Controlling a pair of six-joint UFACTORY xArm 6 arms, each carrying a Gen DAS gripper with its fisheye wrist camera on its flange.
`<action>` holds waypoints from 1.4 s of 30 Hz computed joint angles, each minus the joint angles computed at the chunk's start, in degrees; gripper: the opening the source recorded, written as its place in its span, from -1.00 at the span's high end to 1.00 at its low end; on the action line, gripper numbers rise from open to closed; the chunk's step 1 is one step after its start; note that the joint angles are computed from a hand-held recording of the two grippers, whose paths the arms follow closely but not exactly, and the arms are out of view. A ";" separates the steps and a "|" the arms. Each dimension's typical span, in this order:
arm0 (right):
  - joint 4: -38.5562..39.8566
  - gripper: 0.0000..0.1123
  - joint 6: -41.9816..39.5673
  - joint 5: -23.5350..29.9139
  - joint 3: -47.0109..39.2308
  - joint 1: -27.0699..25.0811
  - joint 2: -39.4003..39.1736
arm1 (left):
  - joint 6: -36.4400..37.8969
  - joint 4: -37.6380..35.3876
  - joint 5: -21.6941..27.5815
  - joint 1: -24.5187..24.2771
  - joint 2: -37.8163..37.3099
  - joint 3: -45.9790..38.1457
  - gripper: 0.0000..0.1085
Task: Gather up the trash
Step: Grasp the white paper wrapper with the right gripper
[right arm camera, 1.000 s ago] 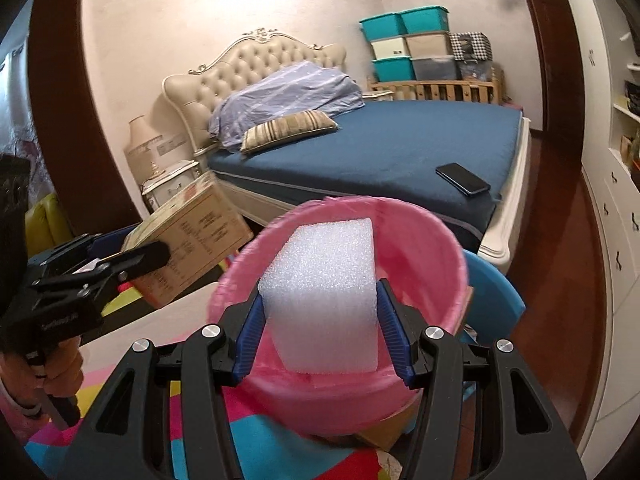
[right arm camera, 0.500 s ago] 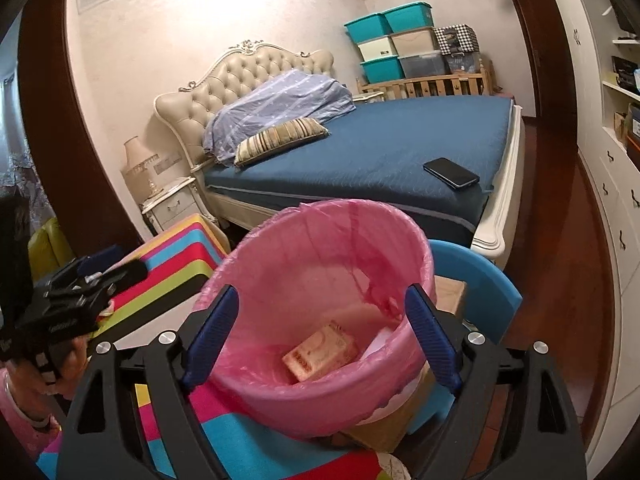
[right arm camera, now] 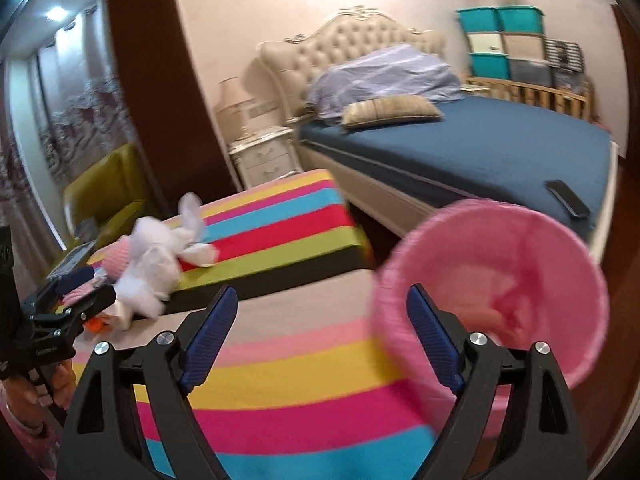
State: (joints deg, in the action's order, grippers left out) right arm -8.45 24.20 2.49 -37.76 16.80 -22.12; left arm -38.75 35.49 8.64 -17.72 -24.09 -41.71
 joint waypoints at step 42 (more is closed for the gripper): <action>26.03 0.10 -38.47 21.52 -43.88 26.55 38.83 | 24.44 -19.32 0.59 35.29 -23.51 21.85 -0.81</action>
State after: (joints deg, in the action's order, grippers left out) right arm 17.58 -14.27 24.01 -81.64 43.35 16.71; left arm -14.31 16.16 9.23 17.57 -47.60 -19.86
